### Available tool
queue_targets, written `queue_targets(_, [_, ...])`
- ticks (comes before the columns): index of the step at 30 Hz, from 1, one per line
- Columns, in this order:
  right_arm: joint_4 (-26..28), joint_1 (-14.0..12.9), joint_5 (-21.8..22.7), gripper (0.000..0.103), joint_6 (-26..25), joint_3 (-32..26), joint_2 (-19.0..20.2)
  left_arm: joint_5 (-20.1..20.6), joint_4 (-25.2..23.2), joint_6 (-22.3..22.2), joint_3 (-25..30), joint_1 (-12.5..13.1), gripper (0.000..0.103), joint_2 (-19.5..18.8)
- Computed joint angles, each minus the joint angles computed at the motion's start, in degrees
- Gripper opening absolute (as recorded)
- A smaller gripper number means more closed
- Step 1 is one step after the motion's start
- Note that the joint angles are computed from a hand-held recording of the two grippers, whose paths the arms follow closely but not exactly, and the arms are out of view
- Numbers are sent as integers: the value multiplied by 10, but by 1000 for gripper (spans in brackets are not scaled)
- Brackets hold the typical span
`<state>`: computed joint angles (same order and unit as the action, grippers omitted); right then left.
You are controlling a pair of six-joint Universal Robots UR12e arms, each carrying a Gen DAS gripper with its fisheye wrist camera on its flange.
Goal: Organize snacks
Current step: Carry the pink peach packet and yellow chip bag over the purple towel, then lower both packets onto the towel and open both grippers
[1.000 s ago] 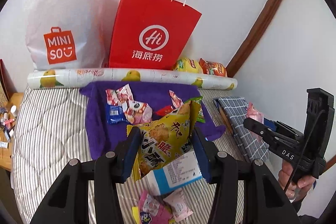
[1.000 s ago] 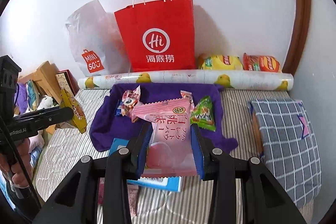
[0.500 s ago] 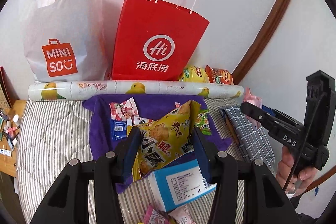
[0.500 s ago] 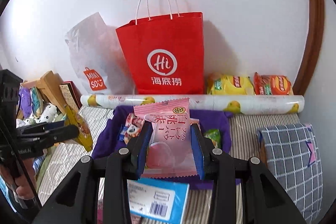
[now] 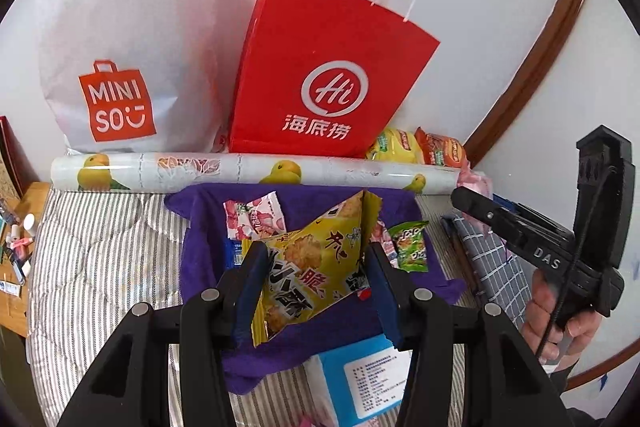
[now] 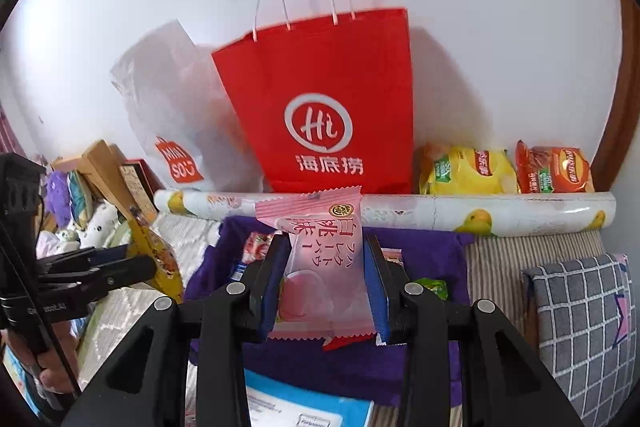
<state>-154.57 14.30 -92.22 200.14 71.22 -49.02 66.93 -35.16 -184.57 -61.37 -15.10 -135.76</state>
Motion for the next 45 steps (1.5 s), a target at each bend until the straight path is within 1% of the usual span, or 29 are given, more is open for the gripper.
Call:
queue_targets(3, [20,-4,0,38,1,-14,11,5,-13,0,15,0,48,-10])
queue_targets(10, [54,-12,27,38,-2,-30,34,13,-34,3,48,0,48,-32])
queue_targets(12, [73,-13,33,38,-4,-38,40,15,-42,2,61,0,48,-39])
queue_targets(15, [90,-16,44,38,-10,-43,45,11,-46,1,75,0,48,-49])
queue_targets(20, [134,-14,47,38,-31,-62,59,1,-56,-6,92,1,48,-63])
queue_targets(23, [151,-14,55,38,-34,-74,69,4,-77,-1,105,1,48,-70])
queue_targets(29, [170,-16,76,38,-31,-87,82,6,-86,-3,110,3,48,-75])
queue_targets(32, [179,-14,72,38,-38,-93,88,-2,-93,-8,113,5,48,-78])
queue_targets(36, [193,-13,77,38,-40,-102,95,-2,-98,-5,115,5,48,-79])
queue_targets(41, [200,-12,77,38,-41,-108,99,2,-107,-2,121,3,48,-82])
queue_targets(45, [201,-14,87,39,-45,-106,98,9,-115,-2,121,2,48,-82])
